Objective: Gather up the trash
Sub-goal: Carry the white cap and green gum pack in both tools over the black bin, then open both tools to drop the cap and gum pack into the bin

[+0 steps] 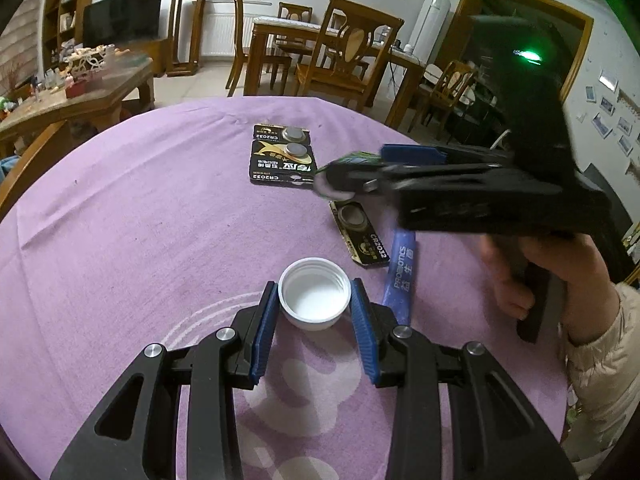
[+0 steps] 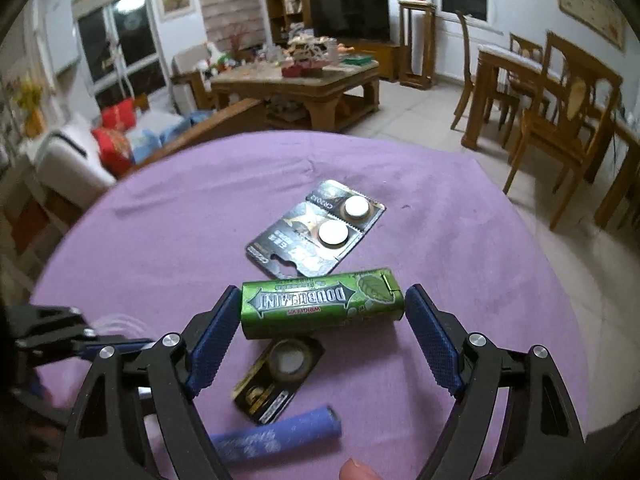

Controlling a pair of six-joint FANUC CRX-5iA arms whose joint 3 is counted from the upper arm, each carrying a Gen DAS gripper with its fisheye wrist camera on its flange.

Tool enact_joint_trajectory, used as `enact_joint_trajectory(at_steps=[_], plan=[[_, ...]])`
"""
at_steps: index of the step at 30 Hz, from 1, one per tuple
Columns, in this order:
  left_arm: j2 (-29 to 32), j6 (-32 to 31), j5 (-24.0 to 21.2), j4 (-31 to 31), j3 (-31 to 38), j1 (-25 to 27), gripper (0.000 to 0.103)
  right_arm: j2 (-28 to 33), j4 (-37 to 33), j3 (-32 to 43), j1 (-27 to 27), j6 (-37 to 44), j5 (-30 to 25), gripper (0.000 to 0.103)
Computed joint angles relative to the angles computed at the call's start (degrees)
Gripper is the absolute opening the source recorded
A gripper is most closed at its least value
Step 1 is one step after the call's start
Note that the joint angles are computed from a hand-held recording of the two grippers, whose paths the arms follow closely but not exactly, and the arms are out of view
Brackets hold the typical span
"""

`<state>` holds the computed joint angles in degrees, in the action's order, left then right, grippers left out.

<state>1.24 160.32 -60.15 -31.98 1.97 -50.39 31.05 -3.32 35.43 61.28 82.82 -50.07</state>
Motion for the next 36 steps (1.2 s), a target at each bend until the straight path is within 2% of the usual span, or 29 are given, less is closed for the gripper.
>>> enact_joint_trajectory(at_steps=[4,9,11,14,16,19,23,25,27,29,34,36], plan=[[-1.7,1.8,3.4,-1.9,-1.6,-0.3,0.036,-7.6,-3.2,-8.7,-1.4,-2.2,6.4,0.082],[-1.6,3.4,4.4,-7.0,-0.4,-2.7,0.036,-17.8,-5.7,-19.9,-3.6,-3.2,12.0,0.082],[-1.9,4.6,7.1,-7.5,-0.5,-2.9,0.036,-21.9,-4.9,-24.6,-4.2,-4.4,14.2,0.082],[-0.6,4.7,9.2,-8.0,1.8,-3.8,0.036,-29.2,1.7,-34.4,-4.8,-10.4,19.1,0.082],[1.1,3.8,10.1,-7.8,4.2,-4.4,0.036,-34.3,10.9,-42.4,-5.5,-19.1,22.9,0.082],[4.1,2.1,11.8,-7.2,8.2,-5.1,0.036,-39.9,16.2,-49.9,-7.8,-25.8,25.5,0.082],[10.5,-3.4,15.2,-3.7,15.4,-4.9,0.035,-46.3,21.5,-58.3,-11.8,-32.7,27.5,0.081],[13.7,-6.7,16.3,-1.1,18.8,-4.3,0.036,-49.0,22.1,-61.2,-14.5,-34.1,27.7,0.064],[17.4,-10.4,18.5,2.7,22.4,-3.5,0.035,-50.7,21.3,-62.7,-17.5,-33.8,28.0,0.064],[20.8,-14.0,19.3,5.5,26.1,-3.0,0.036,-51.6,23.4,-64.8,-19.2,-35.6,28.6,0.064],[29.2,-23.2,20.2,15.0,34.7,-1.3,0.036,-52.7,17.1,-65.8,-23.5,-29.9,29.0,0.063],[30.8,-24.7,19.9,16.5,36.3,-1.3,0.036,-53.3,14.3,-66.2,-24.8,-27.7,29.2,0.063]])
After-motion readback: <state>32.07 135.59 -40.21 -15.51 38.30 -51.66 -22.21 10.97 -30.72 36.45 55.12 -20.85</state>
